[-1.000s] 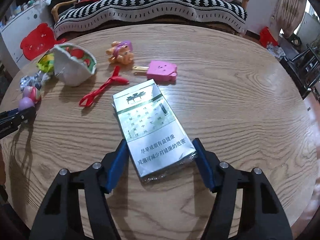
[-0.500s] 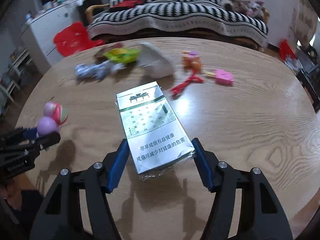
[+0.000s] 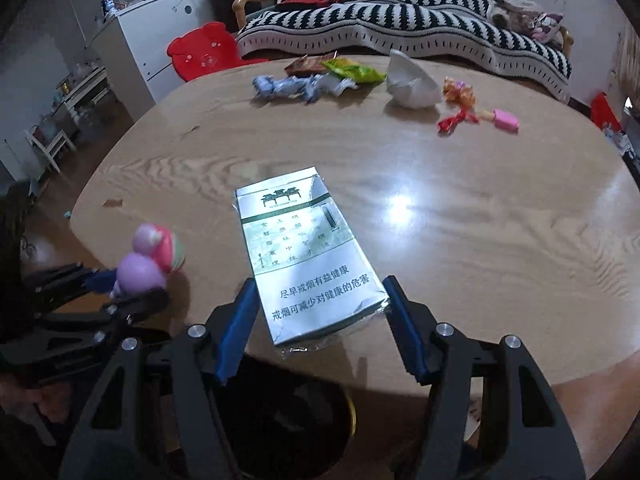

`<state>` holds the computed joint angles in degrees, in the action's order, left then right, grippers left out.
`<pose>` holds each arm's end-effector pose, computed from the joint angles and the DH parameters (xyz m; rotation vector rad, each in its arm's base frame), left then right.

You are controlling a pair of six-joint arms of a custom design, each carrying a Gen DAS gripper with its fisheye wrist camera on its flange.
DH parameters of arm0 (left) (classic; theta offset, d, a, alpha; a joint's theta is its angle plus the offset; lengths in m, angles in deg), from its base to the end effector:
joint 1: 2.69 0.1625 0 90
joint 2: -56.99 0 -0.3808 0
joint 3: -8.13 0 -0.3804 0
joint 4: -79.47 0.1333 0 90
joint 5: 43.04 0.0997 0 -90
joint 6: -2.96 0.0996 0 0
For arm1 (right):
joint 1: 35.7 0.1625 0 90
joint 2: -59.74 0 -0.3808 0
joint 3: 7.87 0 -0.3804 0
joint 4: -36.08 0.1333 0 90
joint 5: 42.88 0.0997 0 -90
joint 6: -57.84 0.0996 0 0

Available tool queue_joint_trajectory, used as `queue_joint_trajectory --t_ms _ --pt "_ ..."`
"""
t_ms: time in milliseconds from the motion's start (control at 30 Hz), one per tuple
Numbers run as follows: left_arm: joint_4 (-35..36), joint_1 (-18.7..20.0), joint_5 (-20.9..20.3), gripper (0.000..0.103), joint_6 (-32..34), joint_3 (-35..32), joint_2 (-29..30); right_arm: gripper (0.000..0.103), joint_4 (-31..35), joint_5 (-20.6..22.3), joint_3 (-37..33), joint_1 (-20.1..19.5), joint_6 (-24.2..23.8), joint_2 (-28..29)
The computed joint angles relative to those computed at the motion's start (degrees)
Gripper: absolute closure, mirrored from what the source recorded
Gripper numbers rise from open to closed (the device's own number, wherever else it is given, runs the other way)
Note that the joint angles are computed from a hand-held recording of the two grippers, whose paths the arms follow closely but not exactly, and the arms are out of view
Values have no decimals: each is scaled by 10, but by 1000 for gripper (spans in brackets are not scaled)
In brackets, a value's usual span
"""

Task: Collect trash
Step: 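Carry the pig toy and cigarette pack over the trash bin with both tools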

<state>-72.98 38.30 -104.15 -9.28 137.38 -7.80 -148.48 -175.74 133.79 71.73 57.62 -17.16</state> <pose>-0.2001 -0.4143 0.0732 0.8546 2.5330 -0.3104 0.1738 -0.3346 0.1755 0.1191 -2.3821 0.7634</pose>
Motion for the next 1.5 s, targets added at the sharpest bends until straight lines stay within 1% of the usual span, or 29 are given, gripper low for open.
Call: queue_joint_trajectory --t_ms 100,233,333,400,467,567,633,733,833,1000,1100,1500 --pt "-11 -12 10 55 2 15 -8 41 -4 -1 17 7 11 -4" --pt "-10 -19 5 55 -6 34 -22 41 -1 6 42 12 31 -21" --pt "4 -16 -13 55 -18 54 -38 41 8 13 57 19 40 -32" --pt "12 -17 -32 55 -21 67 -50 41 10 17 66 29 48 -34" --pt "17 -23 -38 55 -21 79 -57 42 18 16 73 40 59 -37" --pt "28 -22 -59 55 -29 94 -68 42 43 16 87 61 86 -42" --pt "34 -24 -57 55 -34 103 -68 42 51 23 97 65 100 -44" --pt "44 -22 -57 55 -42 109 -64 42 56 32 113 60 114 -38" --pt "53 -21 -54 55 -51 113 -60 42 62 35 121 46 128 -30" --pt "64 -20 -62 55 -58 121 -51 42 67 41 126 45 128 -24" --pt "62 -26 -59 55 -59 127 -48 42 66 45 130 44 130 -24" --pt "71 -23 -56 55 -56 121 -41 43 77 51 131 28 127 -25"
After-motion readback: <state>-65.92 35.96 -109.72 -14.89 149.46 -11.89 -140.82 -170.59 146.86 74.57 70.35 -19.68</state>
